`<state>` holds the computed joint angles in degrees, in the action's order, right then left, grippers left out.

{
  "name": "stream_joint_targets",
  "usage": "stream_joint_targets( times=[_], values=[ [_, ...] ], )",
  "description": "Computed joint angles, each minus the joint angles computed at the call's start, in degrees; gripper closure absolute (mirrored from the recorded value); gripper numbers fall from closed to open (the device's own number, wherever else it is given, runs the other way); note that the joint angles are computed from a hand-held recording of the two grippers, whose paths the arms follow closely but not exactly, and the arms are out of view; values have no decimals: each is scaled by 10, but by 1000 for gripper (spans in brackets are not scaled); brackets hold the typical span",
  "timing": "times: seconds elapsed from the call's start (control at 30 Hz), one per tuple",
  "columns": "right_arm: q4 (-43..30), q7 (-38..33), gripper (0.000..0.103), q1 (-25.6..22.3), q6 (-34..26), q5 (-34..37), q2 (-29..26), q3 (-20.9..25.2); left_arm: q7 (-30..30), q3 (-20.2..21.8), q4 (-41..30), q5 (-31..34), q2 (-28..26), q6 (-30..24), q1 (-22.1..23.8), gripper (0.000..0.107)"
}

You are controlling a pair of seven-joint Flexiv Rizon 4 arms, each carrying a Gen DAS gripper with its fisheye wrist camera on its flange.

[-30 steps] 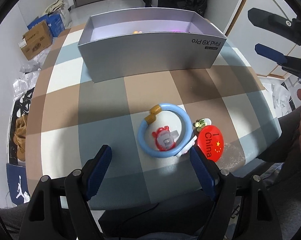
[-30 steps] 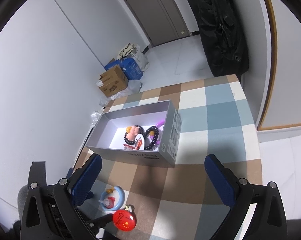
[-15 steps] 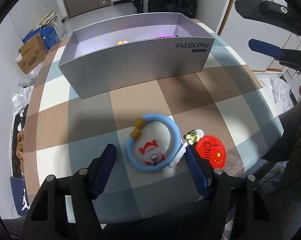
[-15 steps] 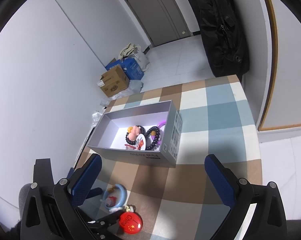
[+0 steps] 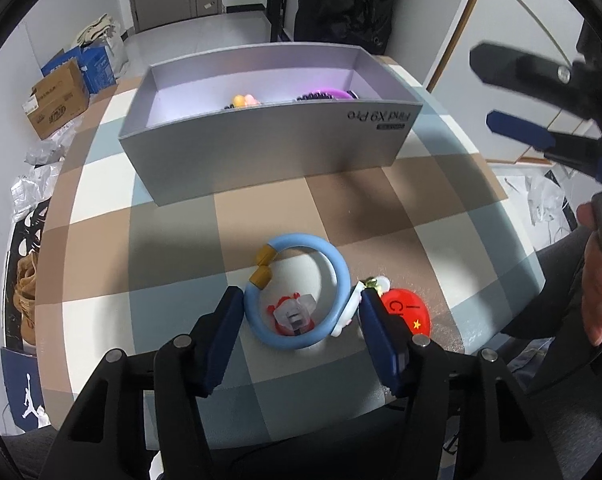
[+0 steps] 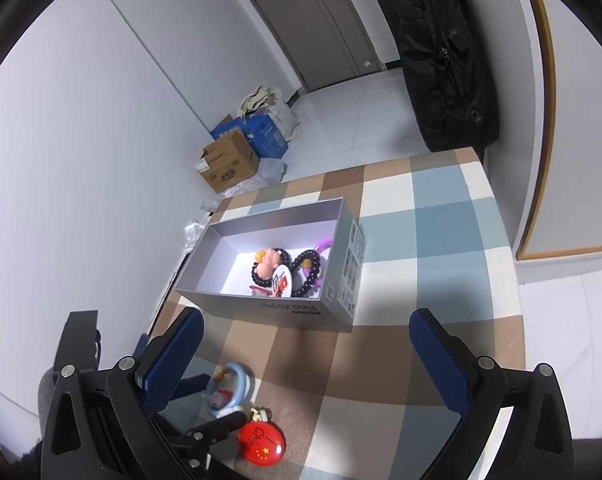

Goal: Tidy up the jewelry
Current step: 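Grasp the blue ring teether with the left tool, then grasp the red 'China' badge with the right tool while the left tool holds the teether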

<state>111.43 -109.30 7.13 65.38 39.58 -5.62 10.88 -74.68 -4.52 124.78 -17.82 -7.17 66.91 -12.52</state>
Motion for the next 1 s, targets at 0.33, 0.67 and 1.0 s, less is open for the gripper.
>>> stream_joint_targets(
  times=[0.33, 0.67, 1.0],
  values=[
    [4, 10, 0, 1, -9, -15, -3, 0, 35, -14, 22, -92, 8, 44, 1, 52],
    [28, 13, 0, 10, -31, -48, 5, 3, 168, -41, 48, -352, 23, 100, -18, 53],
    [72, 11, 18, 36, -70, -78, 31, 7, 240, -30, 39, -495, 27, 116, -49, 53]
  ],
)
